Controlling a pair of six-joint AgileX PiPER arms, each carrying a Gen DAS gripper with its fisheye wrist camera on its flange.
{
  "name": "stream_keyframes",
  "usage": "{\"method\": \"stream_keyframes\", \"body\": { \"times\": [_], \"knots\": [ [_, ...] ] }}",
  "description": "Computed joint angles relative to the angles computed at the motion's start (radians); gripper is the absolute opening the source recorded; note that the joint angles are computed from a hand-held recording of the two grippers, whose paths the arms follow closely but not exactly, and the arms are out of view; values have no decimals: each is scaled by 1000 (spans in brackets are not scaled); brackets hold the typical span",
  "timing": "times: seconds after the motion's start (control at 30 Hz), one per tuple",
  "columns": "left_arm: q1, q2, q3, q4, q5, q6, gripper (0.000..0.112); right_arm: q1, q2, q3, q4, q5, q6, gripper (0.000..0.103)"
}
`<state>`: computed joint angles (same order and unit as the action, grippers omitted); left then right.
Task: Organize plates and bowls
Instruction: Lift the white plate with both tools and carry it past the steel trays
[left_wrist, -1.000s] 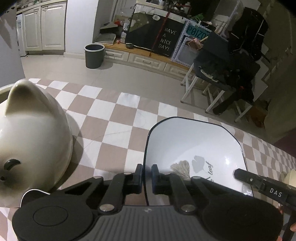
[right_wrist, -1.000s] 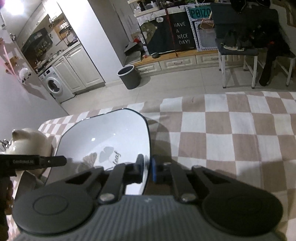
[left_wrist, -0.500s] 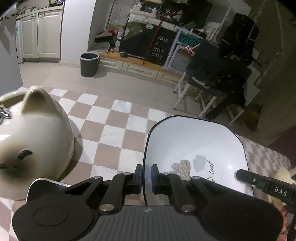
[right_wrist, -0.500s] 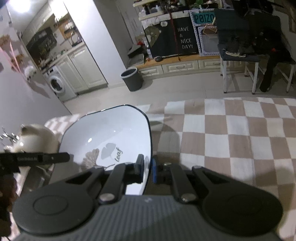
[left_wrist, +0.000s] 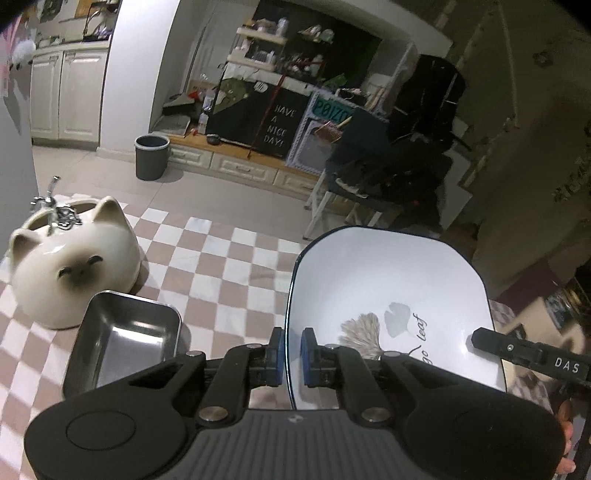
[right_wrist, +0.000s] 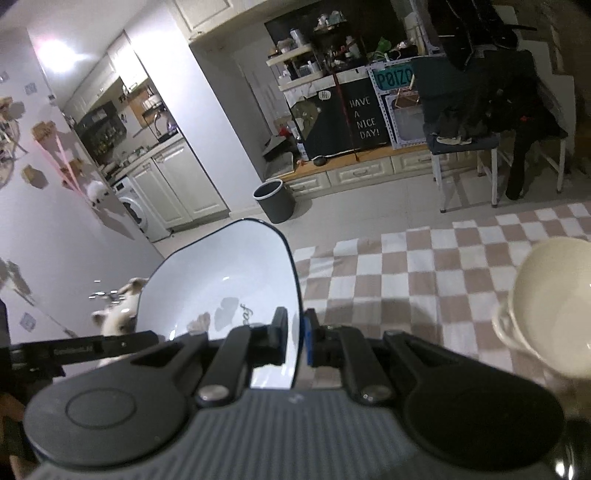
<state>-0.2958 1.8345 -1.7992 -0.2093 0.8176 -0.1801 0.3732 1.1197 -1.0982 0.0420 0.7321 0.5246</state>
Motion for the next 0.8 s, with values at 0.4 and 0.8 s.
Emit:
{"method": "stream_keyframes", "body": {
  "times": [0.4, 0.8],
  "knots": [
    [-151, -371, 316, 151, 15, -150, 10, 367, -276, 34, -362, 273, 460, 12],
    [-225, -557, 604, 139, -55, -177, 10, 713, -395, 124, -560, 458, 770, 12]
  ]
}}
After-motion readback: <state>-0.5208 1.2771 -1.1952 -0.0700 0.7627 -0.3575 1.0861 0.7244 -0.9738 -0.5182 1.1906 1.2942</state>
